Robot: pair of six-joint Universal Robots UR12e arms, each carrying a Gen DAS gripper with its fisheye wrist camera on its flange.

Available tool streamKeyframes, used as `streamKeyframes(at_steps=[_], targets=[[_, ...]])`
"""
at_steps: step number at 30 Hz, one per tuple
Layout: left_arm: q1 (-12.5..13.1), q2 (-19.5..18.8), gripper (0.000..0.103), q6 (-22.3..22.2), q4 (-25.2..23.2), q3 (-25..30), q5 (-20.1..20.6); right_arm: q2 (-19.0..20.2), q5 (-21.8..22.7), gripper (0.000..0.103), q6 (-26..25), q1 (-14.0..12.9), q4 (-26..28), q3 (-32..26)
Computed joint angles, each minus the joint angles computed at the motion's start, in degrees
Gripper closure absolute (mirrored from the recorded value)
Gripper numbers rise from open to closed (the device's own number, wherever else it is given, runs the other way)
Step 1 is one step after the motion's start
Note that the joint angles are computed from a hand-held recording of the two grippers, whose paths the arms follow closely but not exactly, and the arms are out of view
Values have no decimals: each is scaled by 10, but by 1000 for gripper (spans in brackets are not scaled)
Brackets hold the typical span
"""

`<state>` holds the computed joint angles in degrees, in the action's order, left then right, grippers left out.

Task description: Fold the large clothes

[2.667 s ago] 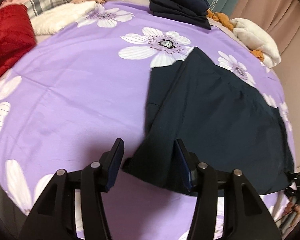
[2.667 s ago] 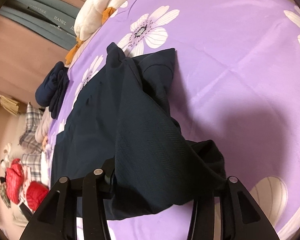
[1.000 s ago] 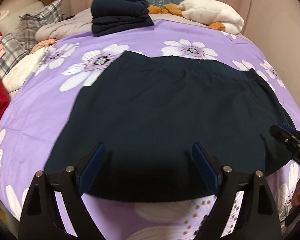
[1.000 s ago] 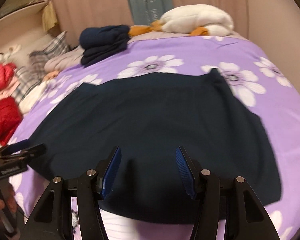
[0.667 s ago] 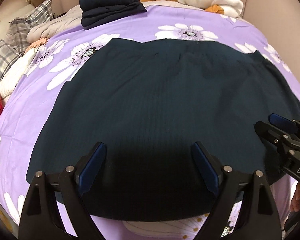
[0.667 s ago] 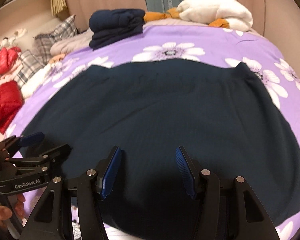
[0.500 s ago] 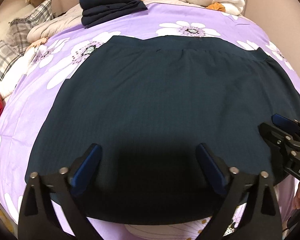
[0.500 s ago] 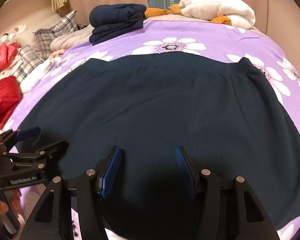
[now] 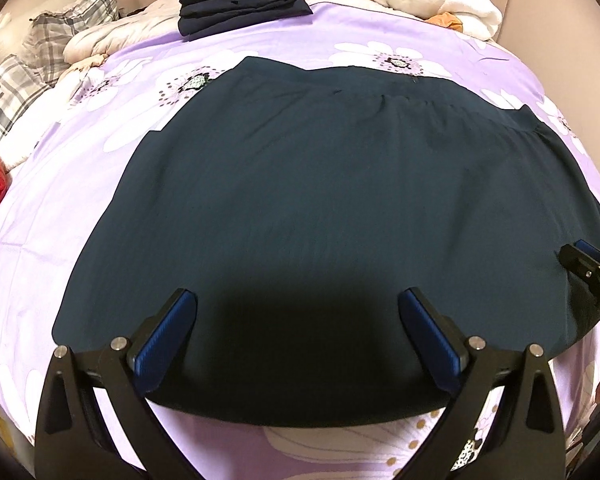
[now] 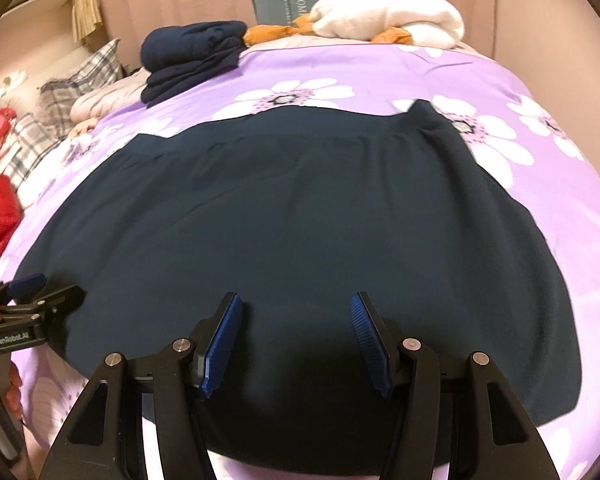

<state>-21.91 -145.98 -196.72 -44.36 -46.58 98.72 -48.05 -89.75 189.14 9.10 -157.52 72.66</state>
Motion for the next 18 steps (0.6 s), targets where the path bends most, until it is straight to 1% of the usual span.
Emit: streamKeyframes(at_steps=[2,5,6,7,8,12,18], targets=[[1,3,1,-3,-2,-4,-2,-3,-19,45,4,0,1,6],[1,7,1,-5,-5,-10,-4,-11,-20,45,14,-5,-10,21],[1,8,1,-6,-5,-13,-4,-13,-28,40,16,-5,-10,24],[1,9,1,-6,-5,-14,-4,-15,-48,36,18,-4,-4,25],[1,10,1,-6,-4,-17,-4,-16,-57,33,21,-4,-2,27],[1,16,1,-8,-2,-26,-2,-29,-49,33,41,-13,-17,51],[1,23,1,-17,-2,-37,0,-39,-51,33,48,-18,-27,68]])
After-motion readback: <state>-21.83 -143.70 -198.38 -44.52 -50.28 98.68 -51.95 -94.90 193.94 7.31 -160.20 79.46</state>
